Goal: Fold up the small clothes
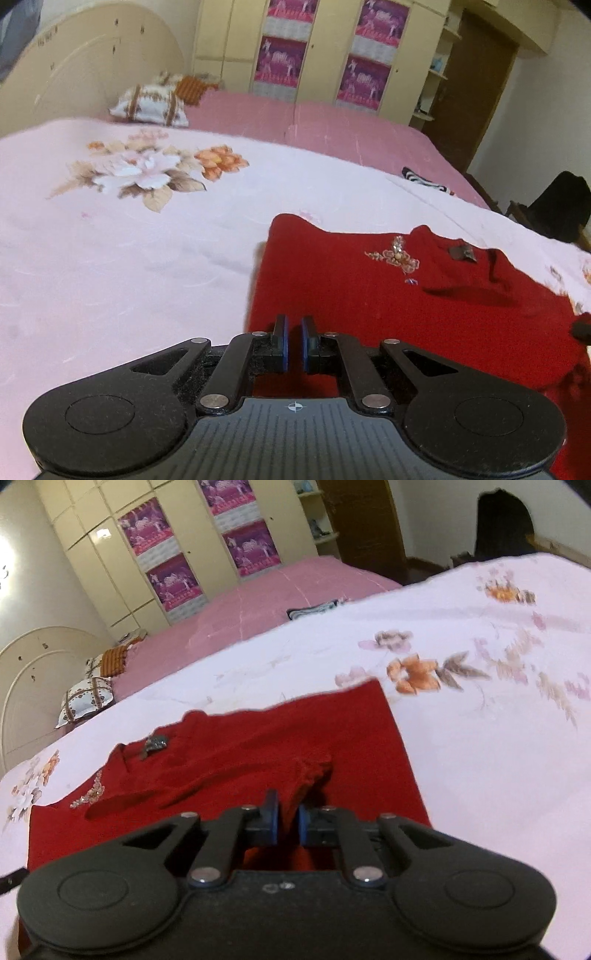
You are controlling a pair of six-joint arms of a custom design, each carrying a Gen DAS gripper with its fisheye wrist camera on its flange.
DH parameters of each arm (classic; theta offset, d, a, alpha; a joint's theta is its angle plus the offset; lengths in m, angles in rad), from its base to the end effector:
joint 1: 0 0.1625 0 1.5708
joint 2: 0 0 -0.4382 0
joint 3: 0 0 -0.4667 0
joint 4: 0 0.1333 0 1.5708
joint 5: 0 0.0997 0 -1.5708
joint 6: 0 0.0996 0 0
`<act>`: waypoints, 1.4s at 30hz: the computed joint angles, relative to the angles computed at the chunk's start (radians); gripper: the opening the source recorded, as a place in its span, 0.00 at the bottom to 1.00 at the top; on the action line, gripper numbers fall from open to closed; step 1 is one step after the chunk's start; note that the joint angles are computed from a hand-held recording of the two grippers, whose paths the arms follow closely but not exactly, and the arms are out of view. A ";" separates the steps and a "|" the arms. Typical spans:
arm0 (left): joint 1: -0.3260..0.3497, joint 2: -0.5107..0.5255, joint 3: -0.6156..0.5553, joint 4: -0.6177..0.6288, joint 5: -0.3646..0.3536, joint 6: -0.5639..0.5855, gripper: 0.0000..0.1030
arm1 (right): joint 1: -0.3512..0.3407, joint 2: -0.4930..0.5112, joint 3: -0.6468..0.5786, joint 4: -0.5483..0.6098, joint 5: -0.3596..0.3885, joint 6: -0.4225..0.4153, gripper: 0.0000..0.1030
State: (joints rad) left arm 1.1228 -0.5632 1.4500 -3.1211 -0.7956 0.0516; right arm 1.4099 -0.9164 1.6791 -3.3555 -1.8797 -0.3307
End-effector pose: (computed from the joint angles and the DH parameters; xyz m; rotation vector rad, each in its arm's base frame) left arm -0.1583 -0.7980 0.0401 0.2589 2.3428 -0.9759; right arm -0.0164 -0.7441 0.2233 -0.0051 -2.3583 1.1886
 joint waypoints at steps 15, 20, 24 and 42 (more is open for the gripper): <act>0.036 0.072 -0.138 0.061 -0.050 -0.040 0.05 | -0.020 -0.002 -0.018 0.102 0.008 -0.014 0.53; 0.030 0.128 -0.199 0.020 0.048 0.039 0.04 | 0.009 0.036 -0.031 0.014 -0.073 -0.136 0.06; 0.036 0.136 -0.217 0.014 0.044 0.032 0.04 | 0.015 0.052 -0.031 -0.120 -0.093 -0.231 0.05; 0.007 0.118 -0.156 -0.058 -0.001 0.113 0.05 | 0.010 0.032 -0.020 -0.091 -0.040 -0.229 0.05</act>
State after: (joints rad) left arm 1.1295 -0.4449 1.2940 -3.1788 -0.7961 0.1645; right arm 1.4195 -0.8839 1.6592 -3.4462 -1.9198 -0.5595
